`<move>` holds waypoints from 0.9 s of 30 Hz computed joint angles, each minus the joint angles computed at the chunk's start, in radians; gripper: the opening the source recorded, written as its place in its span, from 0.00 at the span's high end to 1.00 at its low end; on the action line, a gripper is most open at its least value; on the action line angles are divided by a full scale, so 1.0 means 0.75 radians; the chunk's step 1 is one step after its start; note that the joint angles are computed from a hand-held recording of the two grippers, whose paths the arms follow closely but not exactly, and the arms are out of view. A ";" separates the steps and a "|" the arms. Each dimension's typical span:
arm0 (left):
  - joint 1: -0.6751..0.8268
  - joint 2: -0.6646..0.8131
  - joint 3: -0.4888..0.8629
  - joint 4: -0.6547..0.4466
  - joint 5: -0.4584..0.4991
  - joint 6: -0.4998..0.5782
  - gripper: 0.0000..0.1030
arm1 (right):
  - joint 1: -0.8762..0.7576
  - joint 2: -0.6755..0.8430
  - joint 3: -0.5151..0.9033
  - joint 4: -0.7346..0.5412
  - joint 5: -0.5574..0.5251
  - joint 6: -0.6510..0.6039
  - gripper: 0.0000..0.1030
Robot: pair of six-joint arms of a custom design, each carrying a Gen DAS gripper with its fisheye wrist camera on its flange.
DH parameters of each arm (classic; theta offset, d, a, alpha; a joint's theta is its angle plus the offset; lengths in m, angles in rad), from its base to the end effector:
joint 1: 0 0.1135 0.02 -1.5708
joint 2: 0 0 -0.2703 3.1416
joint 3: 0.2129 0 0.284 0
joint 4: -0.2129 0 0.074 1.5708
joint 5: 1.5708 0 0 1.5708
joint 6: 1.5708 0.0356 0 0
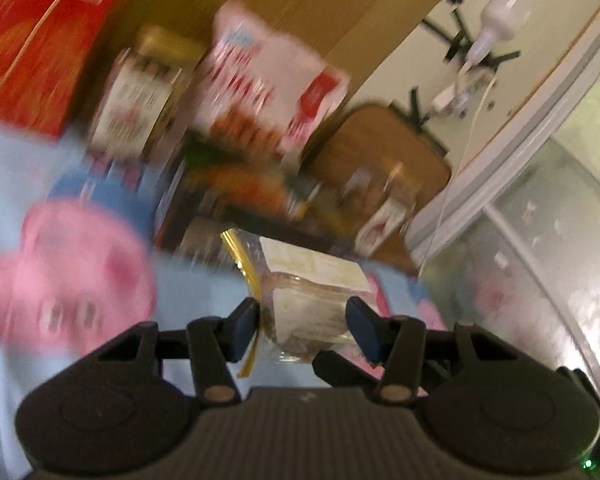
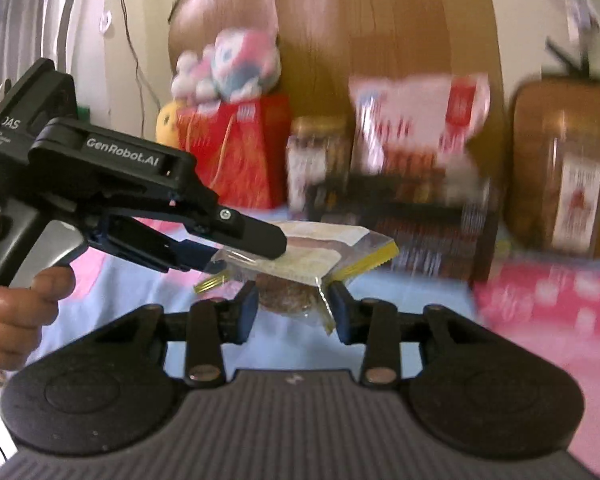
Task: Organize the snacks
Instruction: 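Carry the biscuit bag into the black box and open the left gripper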
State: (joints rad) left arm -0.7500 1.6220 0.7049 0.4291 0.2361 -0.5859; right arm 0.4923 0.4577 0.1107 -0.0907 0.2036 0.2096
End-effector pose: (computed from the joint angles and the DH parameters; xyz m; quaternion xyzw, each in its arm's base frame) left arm 0.2476 -0.2421 0.1487 0.1302 0.8432 -0.3962 0.3393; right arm 0.1423 0.0681 0.1488 -0.0642 0.8387 0.1030 0.5309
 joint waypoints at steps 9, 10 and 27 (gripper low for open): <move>0.023 0.531 0.790 -0.330 -0.078 0.072 0.49 | -0.578 0.905 0.274 0.676 -0.335 -0.199 0.51; 0.023 0.582 0.858 -0.382 -0.099 0.061 0.49 | -0.600 0.990 0.297 0.721 -0.287 -0.210 0.50; -0.118 0.102 0.212 -0.180 -0.436 0.182 0.42 | -0.652 0.369 0.002 0.387 -0.399 0.148 0.50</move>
State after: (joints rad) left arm -0.8386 1.6987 0.8641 0.2945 -0.0909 -0.4496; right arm 0.0036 0.7340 0.1123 0.1999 -0.0957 0.3205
